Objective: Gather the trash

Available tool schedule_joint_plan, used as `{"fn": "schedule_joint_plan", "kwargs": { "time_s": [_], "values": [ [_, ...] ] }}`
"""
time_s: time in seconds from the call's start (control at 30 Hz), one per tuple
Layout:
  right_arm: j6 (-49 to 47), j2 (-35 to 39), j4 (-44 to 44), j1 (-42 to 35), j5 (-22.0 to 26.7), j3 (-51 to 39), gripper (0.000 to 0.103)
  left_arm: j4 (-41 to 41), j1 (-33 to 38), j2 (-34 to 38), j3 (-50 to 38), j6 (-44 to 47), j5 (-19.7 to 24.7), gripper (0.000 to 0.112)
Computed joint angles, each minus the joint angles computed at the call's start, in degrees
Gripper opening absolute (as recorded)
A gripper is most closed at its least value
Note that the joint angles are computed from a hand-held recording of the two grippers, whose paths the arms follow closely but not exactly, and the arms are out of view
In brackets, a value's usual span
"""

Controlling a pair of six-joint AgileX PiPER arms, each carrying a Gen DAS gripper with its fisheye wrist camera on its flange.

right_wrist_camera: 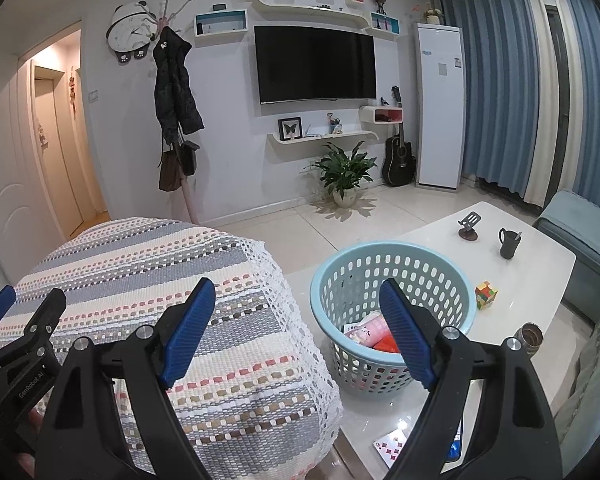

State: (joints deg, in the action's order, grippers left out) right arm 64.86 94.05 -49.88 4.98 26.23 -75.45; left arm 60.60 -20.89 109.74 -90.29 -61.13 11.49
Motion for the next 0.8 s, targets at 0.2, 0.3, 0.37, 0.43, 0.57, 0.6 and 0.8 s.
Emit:
{"fn": "schedule_joint_plan", "kwargs": {
  "time_s": [0.2, 0.3, 0.37, 0.43, 0.57, 0.6, 0.8],
  "values": [
    [0.1, 0.2, 0.2, 0.2, -0.2, 0.3, 0.080, -2.0, 0.1, 0.0, 0.0, 1.6, 0.1, 0.095],
    [-0.3, 0.2, 0.4, 0.2, -0.2, 0.4, 0.080, -5.8, 0.2, 0.2, -0.6, 5.1, 0.3, 0.095],
    [-0.8, 0.2, 0.8, 0.1, -0.4, 0.4, 0.080, -6.3, 0.4, 0.2, -0.7, 5.6, 0.2, 0.095],
    [-0.8, 0.1, 0.7, 0.1, -0.4, 0.4, 0.080, -5.9, 0.3, 0.2, -0.7, 5.3, 0.2, 0.095],
    [-0.7, 0.2, 0.7, 0.1, -0.3, 0.4, 0.080, -7.8, 0.4, 0.2, -0.8, 7.2, 0.2, 0.095],
    [-0.7, 0.2, 0.7, 0.1, -0.3, 0.4, 0.080, -8.6, 0.5, 0.3, -0.9, 8.0, 0.2, 0.095],
    [-0.7, 0.2, 0.6, 0.1, -0.5, 0.5, 0.080, -14.1, 0.9, 0.3, -1.3, 13.3, 0.2, 0.095]
  ]
}}
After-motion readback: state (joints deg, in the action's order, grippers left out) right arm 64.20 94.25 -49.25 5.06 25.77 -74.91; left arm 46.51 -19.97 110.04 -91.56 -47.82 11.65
